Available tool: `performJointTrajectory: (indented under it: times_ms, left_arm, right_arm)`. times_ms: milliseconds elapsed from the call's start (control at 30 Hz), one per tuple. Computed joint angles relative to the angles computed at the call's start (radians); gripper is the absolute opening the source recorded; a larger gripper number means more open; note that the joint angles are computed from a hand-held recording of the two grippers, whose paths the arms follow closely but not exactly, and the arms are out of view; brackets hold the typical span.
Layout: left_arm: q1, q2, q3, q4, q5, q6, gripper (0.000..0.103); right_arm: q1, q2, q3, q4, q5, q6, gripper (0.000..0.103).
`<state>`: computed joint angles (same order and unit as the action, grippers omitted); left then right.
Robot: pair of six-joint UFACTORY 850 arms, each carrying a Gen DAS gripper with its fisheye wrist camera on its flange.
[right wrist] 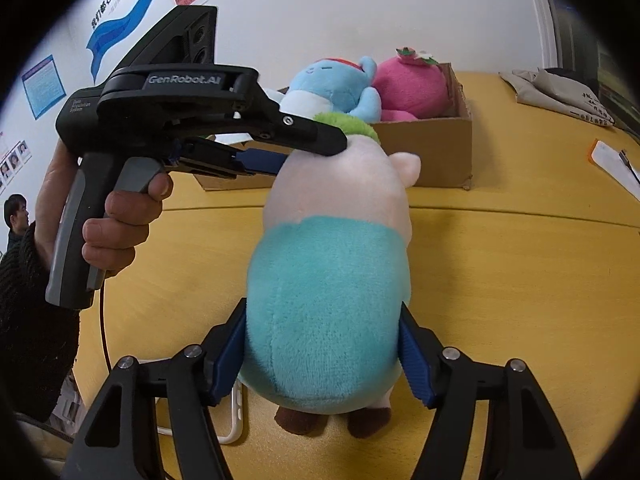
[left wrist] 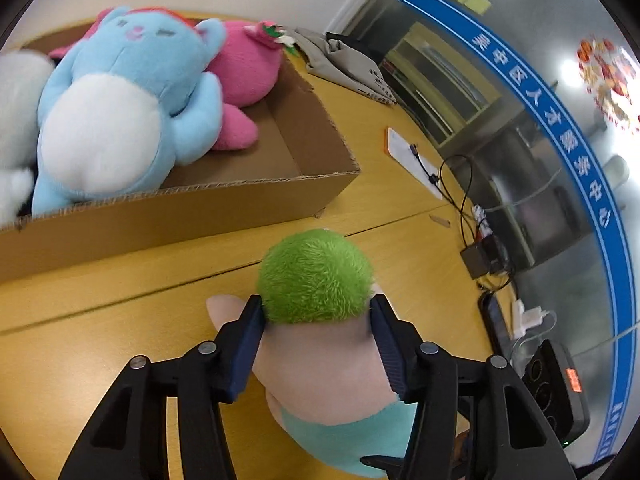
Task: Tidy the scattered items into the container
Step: 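Carry the pig into the box beside the blue bear and open both grippers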
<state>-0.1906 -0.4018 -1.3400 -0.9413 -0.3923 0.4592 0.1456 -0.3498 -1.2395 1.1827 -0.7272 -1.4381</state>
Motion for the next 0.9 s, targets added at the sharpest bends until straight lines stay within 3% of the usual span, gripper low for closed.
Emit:
performJointTrajectory:
  times_ms: [167,333,433,667,767,900]
  left_arm:
    - [-0.010,0.024,-0.034,0.063,0.037,-0.027,0.055]
    - [-0.010,-0.008,-0.194,0.283,0.062,-0.173,0.055]
    - [0.015,-0.072,-0.336,0.366,0.031,-0.226,0.055]
    - [0.084,-0.348,-0.737,0.419,-0.119,-0.305,0.055]
    - [0.112,-0.457,-0.845,0.372,-0.197,-0.269,0.055]
    - [0.121,-0.552,-0.932,0.321,-0.275,-0.220,0.057]
  right_arm:
    - [-0.008,-0.013,-0.032,0.099,-0.043,-0.067,0.064]
    - [0.004,-0.072,-0.186,0.152,-0.064,-0.099,0.064]
    - [0.020,-0.158,-0.348,0.164,-0.051,-0.104,0.064]
    - [0.058,-0.434,-0.747,0.124,0.008,-0.002,0.064]
    - [0.070,-0.485,-0.782,0.094,0.062,-0.004,0.064]
    - [0.069,-0.526,-0.795,0.004,0.063,0.090,0.064]
